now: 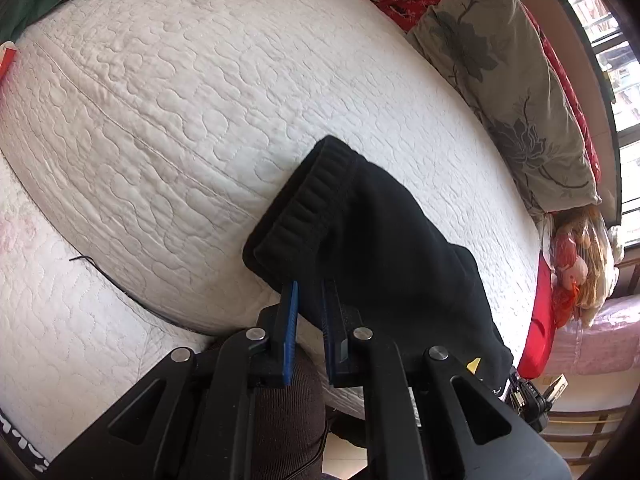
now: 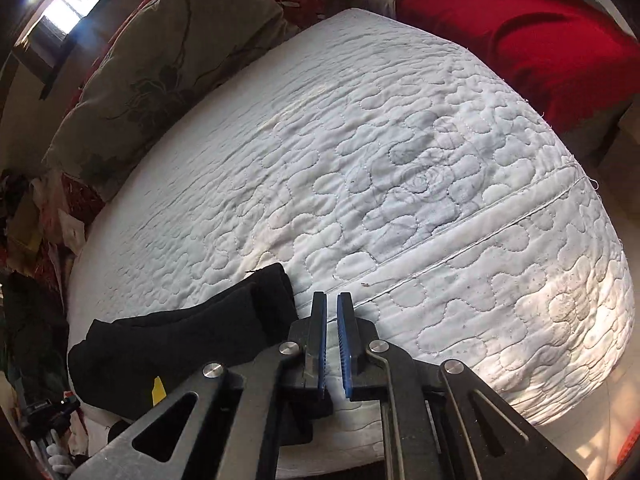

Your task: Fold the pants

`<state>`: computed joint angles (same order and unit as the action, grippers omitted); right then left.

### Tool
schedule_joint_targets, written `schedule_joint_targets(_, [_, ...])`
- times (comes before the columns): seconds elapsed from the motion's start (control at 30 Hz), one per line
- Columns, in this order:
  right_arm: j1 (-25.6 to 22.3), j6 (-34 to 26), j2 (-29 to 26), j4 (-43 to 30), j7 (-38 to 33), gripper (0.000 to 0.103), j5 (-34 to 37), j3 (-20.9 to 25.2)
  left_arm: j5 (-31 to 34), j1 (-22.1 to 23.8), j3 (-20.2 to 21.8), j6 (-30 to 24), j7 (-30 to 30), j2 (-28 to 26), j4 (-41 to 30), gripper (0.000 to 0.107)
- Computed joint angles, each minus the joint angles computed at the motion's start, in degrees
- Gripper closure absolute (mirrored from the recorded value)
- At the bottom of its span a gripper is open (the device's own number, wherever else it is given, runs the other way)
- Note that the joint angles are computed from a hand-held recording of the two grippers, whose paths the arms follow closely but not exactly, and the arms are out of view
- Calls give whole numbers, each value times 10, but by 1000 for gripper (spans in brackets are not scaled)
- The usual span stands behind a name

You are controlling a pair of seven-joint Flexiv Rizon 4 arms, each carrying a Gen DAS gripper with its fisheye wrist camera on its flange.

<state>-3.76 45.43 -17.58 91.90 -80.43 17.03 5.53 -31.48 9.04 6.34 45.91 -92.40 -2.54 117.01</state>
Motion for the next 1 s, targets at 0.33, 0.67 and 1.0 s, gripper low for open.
schedule_joint_targets(0.33, [53,-171,-103,-216,-128,61,110,77,-6,32,-14,-58,27,-96,-116,71])
schedule_joint_targets(0.67, [170,-343,-261,-430,-158,60,24,90,-39,53,-31,-114,80,-140,-161,60])
schedule_joint_targets(1.0, [220,-267,-233,-371,-227,100,-69,58,131,3,-11,-72,57,-124,-155,60])
